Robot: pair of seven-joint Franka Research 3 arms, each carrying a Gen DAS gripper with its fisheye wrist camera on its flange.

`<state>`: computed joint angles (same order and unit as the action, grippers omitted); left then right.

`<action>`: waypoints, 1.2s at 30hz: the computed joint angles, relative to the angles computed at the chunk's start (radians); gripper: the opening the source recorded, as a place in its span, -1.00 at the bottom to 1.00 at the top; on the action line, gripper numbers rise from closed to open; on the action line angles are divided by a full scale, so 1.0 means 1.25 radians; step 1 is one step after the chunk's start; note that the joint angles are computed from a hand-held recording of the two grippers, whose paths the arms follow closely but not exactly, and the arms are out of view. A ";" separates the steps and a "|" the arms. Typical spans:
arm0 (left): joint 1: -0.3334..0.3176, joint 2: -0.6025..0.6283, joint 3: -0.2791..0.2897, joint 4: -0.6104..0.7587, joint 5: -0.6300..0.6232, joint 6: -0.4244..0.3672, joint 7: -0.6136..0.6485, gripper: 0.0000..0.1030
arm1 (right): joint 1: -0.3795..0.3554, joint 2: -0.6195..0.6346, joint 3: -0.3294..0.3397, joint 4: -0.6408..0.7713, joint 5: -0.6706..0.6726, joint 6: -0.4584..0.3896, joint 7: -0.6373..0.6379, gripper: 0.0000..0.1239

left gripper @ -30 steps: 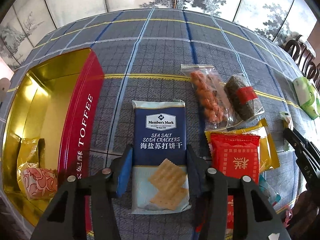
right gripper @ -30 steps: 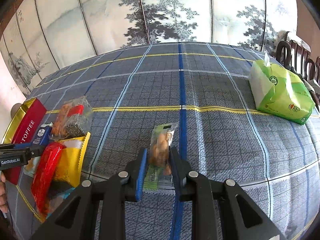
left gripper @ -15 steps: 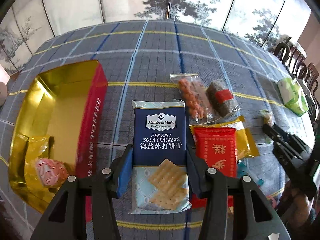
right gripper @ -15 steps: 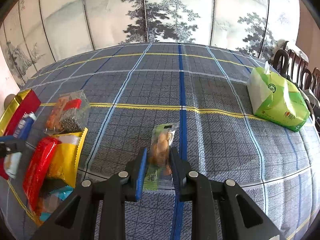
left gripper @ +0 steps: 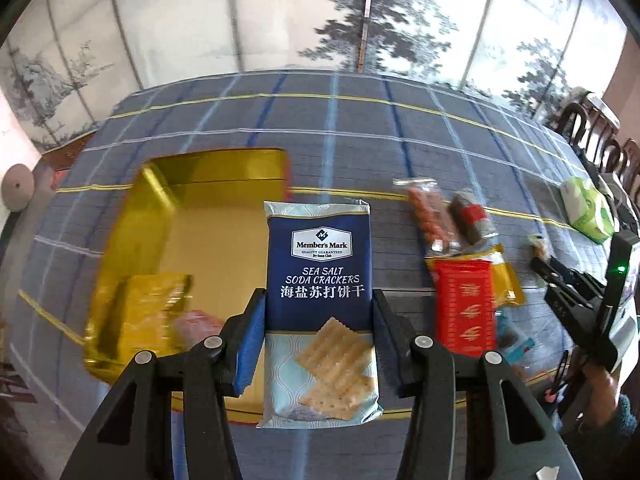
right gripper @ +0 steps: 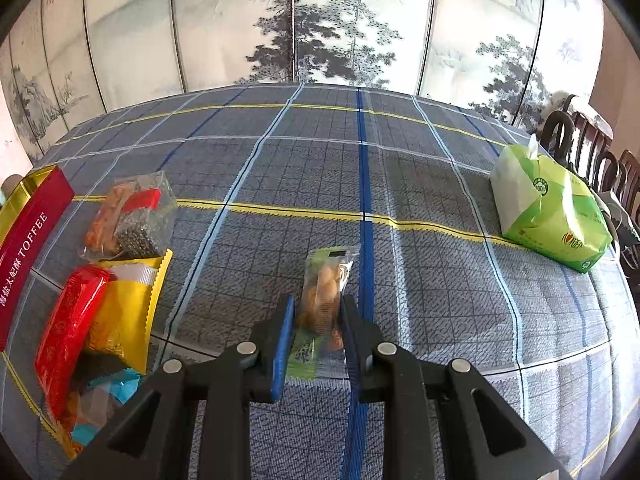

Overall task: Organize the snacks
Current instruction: 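Carry the blue crackers pack over the gold tin with the left tool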

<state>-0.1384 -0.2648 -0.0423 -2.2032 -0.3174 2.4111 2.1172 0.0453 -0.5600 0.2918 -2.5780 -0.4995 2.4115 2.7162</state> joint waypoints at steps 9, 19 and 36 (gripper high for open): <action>0.067 0.065 0.007 0.041 0.097 0.053 -0.043 -0.11 | 0.005 0.004 0.004 0.008 -0.007 -0.018 0.004 -0.61; 0.115 0.119 -0.002 0.056 0.162 0.091 -0.039 -0.11 | 0.010 0.009 0.003 0.015 -0.016 -0.030 0.007 -0.59; 0.137 0.146 -0.008 0.047 0.156 0.101 -0.007 -0.10 | 0.023 0.016 0.003 0.026 -0.034 -0.059 0.017 -0.59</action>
